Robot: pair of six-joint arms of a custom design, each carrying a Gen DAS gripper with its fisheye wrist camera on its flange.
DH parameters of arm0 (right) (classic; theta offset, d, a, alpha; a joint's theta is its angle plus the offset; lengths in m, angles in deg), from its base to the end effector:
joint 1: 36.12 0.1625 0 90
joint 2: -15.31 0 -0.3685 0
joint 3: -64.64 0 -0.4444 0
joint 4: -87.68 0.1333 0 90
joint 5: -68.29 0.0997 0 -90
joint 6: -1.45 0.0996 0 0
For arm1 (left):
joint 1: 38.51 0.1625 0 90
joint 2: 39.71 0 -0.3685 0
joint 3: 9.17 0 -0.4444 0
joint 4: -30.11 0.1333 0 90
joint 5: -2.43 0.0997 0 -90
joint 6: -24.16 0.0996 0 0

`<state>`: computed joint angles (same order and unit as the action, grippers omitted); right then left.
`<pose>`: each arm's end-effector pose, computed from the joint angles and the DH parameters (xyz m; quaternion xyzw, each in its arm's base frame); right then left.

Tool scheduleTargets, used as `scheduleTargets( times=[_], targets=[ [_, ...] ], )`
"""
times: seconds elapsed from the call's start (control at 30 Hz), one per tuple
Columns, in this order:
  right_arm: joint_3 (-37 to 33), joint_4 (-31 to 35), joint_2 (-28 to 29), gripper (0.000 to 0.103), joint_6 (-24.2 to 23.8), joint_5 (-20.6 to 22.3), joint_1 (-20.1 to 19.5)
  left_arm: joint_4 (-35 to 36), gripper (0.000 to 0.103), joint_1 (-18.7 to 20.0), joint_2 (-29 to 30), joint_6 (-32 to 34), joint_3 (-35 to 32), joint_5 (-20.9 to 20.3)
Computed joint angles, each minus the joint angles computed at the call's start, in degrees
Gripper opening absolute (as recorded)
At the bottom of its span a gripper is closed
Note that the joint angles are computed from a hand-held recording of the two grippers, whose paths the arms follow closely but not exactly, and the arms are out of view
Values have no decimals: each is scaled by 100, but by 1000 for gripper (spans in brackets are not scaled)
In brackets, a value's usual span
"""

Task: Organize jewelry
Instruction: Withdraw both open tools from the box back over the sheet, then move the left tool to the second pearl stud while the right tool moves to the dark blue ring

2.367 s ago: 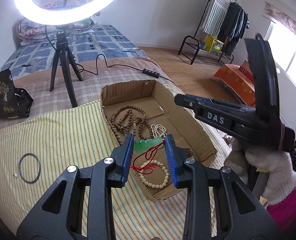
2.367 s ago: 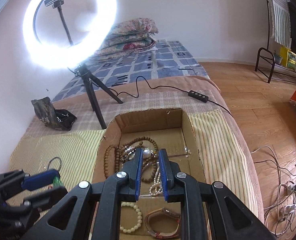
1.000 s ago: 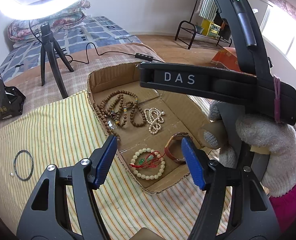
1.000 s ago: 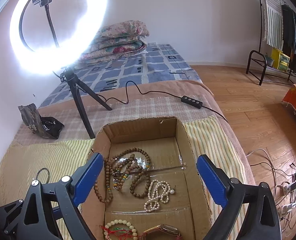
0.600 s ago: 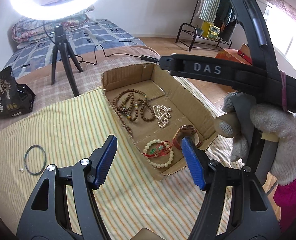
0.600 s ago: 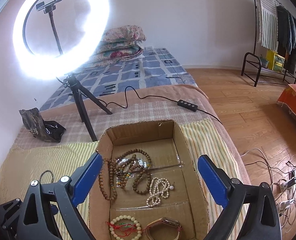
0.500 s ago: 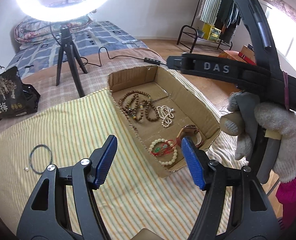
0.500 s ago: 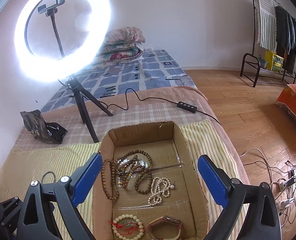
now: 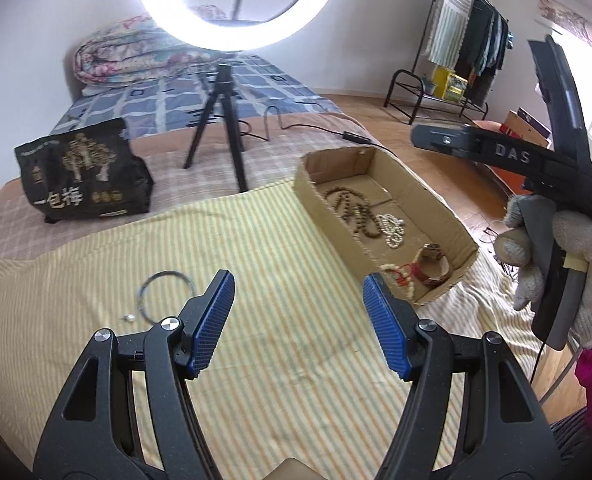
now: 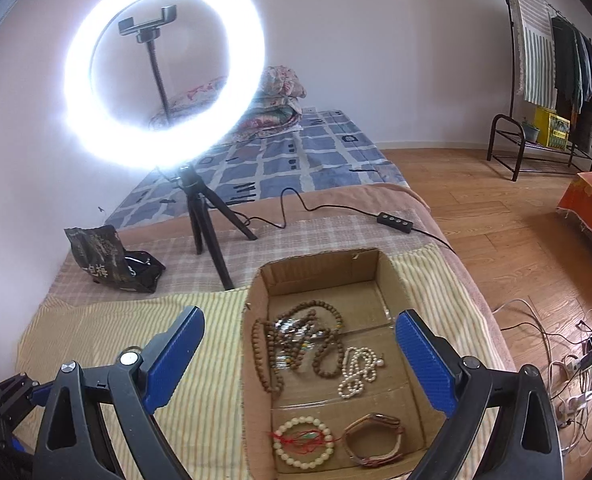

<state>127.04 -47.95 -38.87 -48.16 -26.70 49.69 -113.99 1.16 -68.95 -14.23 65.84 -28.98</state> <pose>0.0662 -0.8019 0.3795 0.3525 -0.8783 0.2671 0.1817 -0.4285 -0.6390 -0.0128 0.0551 0.8688 -0.3865 0.3046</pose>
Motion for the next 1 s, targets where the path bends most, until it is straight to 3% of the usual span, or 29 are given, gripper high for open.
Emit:
scheduleTargets(
  times=[0.3,0.6,0.87,0.93,1.0],
  targets=[
    [680,-113,-312,100,-165,137,122,615,69,16,-1155,-695,1306,401],
    [1169,118,-368,101,-258,87,196,525,69,150,-2046,-995,2463,563],
    [1598,-63,-303,101,-545,-168,187,-513,68,358,-1958,-219,2871,528],
    [1702,-139,-286,101,-643,-244,176,-824,57,418,-1812,51,2842,522],
    [1801,-208,-269,101,-758,-318,164,-942,54,500,-1629,254,2726,535]
  ],
)
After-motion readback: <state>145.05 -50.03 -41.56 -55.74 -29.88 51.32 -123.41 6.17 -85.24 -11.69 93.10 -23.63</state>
